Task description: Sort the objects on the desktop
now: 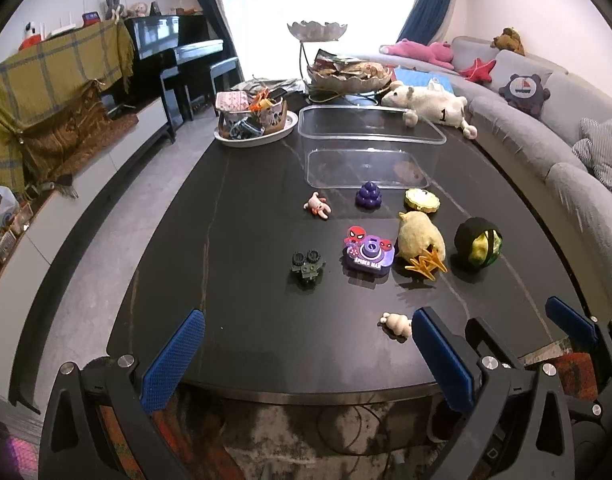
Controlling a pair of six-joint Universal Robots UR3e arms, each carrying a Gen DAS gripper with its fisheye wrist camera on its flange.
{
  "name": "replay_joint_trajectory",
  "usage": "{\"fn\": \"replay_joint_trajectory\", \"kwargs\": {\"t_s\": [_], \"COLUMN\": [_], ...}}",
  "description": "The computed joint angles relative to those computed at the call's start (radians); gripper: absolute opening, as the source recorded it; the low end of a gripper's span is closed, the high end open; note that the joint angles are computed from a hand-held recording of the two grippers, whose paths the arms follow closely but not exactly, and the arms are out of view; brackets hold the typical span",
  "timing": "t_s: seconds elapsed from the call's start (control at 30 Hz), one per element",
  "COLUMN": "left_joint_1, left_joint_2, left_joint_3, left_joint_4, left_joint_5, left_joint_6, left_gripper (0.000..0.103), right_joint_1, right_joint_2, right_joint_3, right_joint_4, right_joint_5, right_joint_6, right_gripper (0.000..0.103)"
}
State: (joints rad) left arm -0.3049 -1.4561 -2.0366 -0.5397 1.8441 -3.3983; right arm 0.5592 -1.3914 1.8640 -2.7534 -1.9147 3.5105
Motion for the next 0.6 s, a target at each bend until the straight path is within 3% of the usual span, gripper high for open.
{"fn": "replay_joint_trajectory", "kwargs": {"t_s": [0.3,0.6], "left_joint_1": [0.016,0.145], "left_joint_2": [0.024,0.082], "left_joint_3": [-0.012,-0.006], "left_joint_4": [-0.030,-0.163], "left_joint_5": [-0.006,-0.215], "left_joint_6": [-0.038,-0.046], "left_gripper": [0.102,0.102], "right_joint_1": [0.006,0.009], "right_joint_2": [0.012,0.005], "right_joint_3": [-0.010,0.004], "right_joint_4": [-0.007,-0.042], "right_joint_5": [-0.001,-0.003], "right_joint_6": [-0.017,-0.023], "right_gripper": [0.081,0.081]}}
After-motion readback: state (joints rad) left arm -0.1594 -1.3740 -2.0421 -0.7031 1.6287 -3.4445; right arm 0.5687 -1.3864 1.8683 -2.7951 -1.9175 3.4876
